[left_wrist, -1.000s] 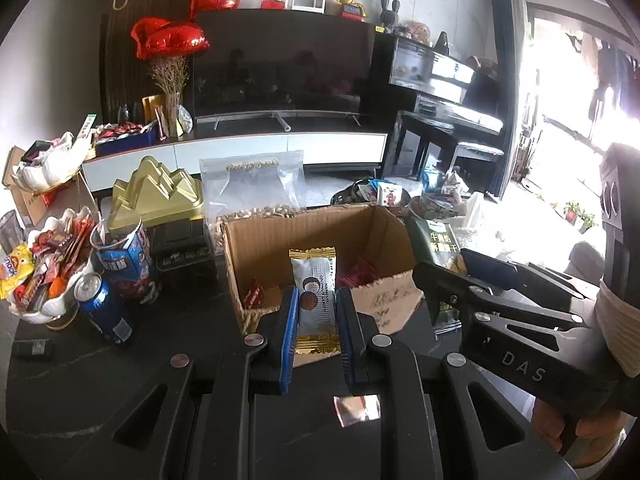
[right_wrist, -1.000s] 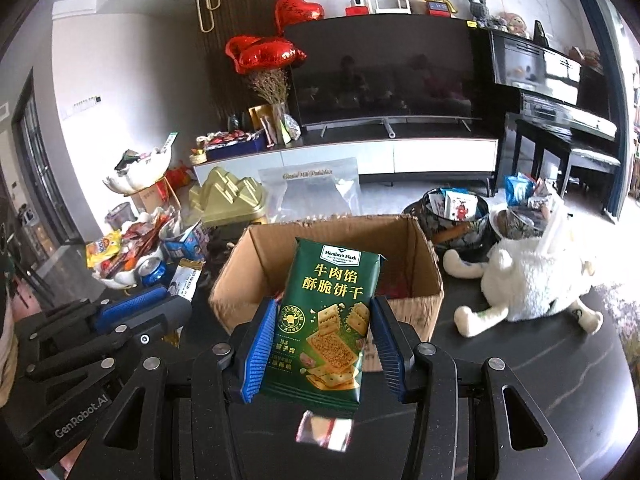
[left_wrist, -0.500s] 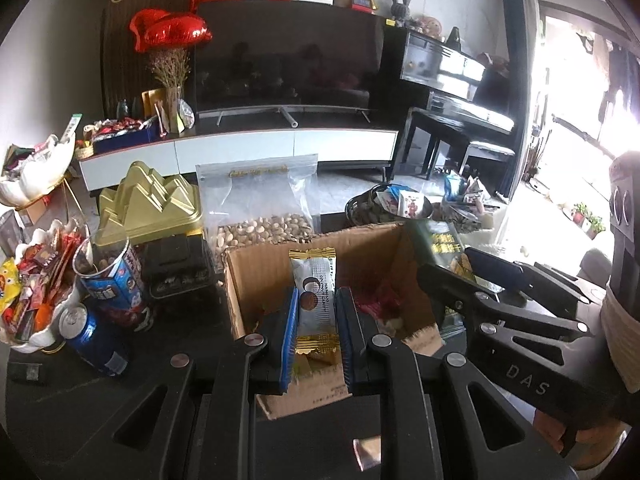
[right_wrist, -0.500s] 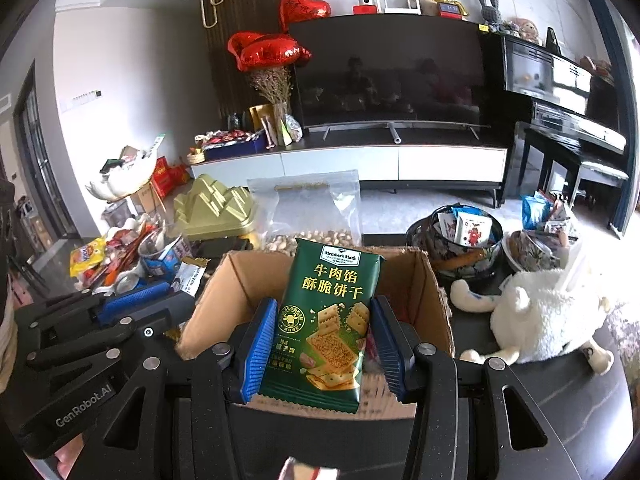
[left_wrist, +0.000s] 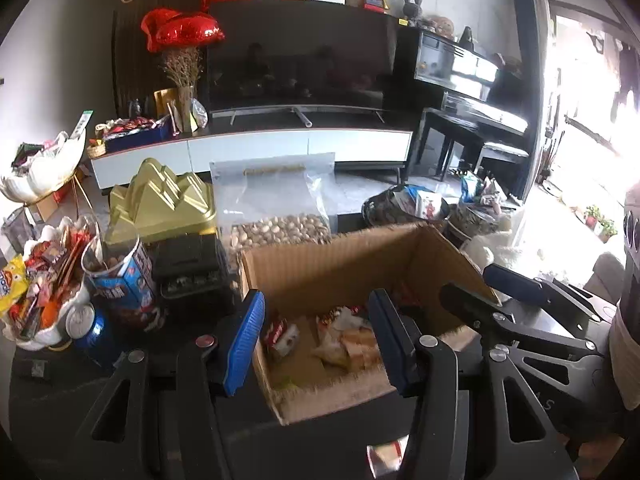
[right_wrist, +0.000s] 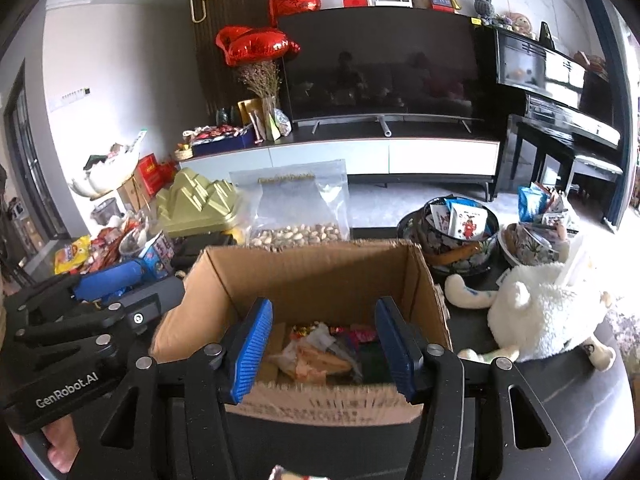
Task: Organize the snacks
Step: 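Move the left tool back to the white-red bread packet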
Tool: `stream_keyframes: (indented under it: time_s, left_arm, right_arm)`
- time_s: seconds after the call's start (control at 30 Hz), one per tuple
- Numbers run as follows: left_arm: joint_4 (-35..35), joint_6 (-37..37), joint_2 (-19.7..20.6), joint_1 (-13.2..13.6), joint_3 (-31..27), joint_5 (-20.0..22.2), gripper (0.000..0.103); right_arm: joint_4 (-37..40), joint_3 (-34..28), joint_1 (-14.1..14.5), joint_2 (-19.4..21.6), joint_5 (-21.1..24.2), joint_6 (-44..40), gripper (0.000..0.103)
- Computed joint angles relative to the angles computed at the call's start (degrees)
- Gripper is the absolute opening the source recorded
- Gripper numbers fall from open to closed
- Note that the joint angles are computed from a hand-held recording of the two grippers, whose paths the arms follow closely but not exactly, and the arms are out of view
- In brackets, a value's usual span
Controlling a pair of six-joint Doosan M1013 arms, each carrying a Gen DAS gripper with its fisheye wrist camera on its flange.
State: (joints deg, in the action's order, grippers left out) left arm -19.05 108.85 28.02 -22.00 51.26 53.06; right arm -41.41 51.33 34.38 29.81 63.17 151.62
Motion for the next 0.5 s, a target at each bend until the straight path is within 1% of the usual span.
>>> stream_keyframes:
  time_s: [0.07, 0.2, 0.33, 0.5]
  left_arm:
    - [-0.66, 0.63, -0.82, 0.15, 1.38, -0.37, 0.053]
    - [-1.57, 2.21, -3.24, 0.23, 5.56, -2.07, 0.053]
    - [-2.80, 4.22, -5.26, 0.19, 8.87, -2.78, 0.053]
    - [-3.80, 7.11, -7.34, 0.01, 12.53, -3.23, 0.054]
  right_arm:
    - [-0.59, 1.17, 0.62, -0.62, -0.09, 0.90, 0.055]
    - [-1.72, 3.13, 1.88, -1.69, 1.12, 3.38, 0.055]
    - [-1.93, 5.13, 3.01, -2.81, 1.77, 5.43, 0.055]
    - [-2.35, 7.77, 4.50, -4.20, 3.69, 8.96, 0.055]
